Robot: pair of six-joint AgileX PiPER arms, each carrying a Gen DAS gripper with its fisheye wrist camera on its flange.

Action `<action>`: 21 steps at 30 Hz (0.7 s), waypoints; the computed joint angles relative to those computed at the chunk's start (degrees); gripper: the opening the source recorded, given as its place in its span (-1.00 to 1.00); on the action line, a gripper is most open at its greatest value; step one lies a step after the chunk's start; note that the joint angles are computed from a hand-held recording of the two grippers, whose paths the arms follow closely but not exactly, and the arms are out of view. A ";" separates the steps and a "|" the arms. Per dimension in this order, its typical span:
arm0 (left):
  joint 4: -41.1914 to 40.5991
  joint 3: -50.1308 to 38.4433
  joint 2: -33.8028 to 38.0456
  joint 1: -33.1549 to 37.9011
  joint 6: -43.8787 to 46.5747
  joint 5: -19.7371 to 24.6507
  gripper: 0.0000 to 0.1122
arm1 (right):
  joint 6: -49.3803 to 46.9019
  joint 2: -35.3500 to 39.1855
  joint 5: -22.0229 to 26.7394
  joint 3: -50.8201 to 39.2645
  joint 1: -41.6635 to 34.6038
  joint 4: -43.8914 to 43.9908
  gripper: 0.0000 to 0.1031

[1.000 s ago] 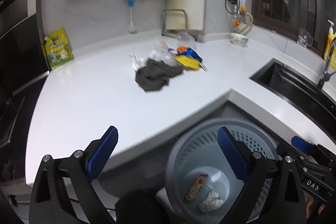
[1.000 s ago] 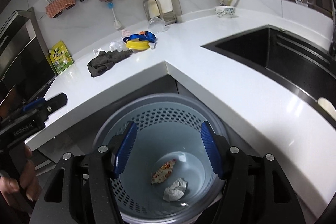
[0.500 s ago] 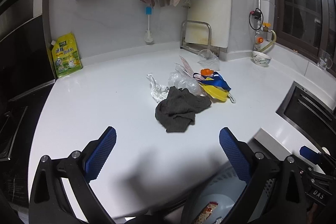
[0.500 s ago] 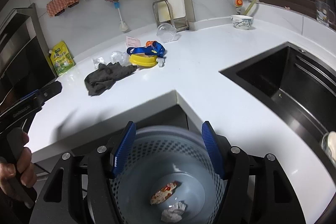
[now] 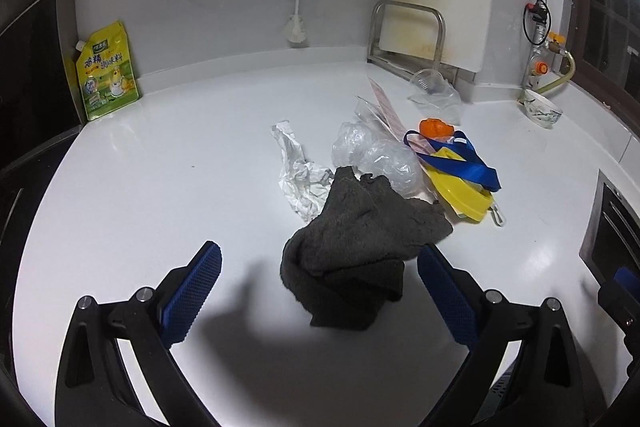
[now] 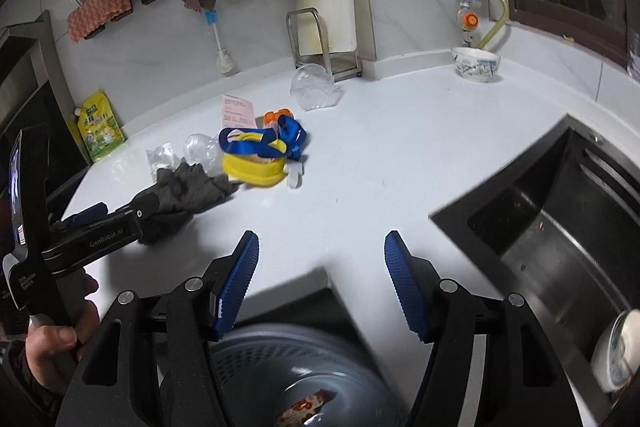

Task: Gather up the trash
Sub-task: 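Move both tools back over the counter toward the dark gray cloth, then grasp the dark gray cloth with the left tool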

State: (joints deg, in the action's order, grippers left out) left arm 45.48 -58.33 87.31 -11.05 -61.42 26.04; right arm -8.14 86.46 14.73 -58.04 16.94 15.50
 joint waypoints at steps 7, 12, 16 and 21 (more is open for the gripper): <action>-9.62 -4.25 4.40 1.13 10.16 0.53 0.27 | -0.67 8.16 4.35 -11.48 -0.30 1.07 0.22; -14.79 -5.20 5.16 2.04 14.67 0.12 -0.01 | 1.46 15.72 10.04 -23.08 0.23 -2.16 0.22; -16.74 -4.78 4.87 2.77 15.53 -0.70 -0.26 | 2.47 22.45 15.79 -33.55 0.73 -4.40 0.22; -21.67 -4.30 4.45 4.24 19.92 -1.52 -0.47 | -0.35 32.29 25.50 -49.22 -0.15 0.16 0.22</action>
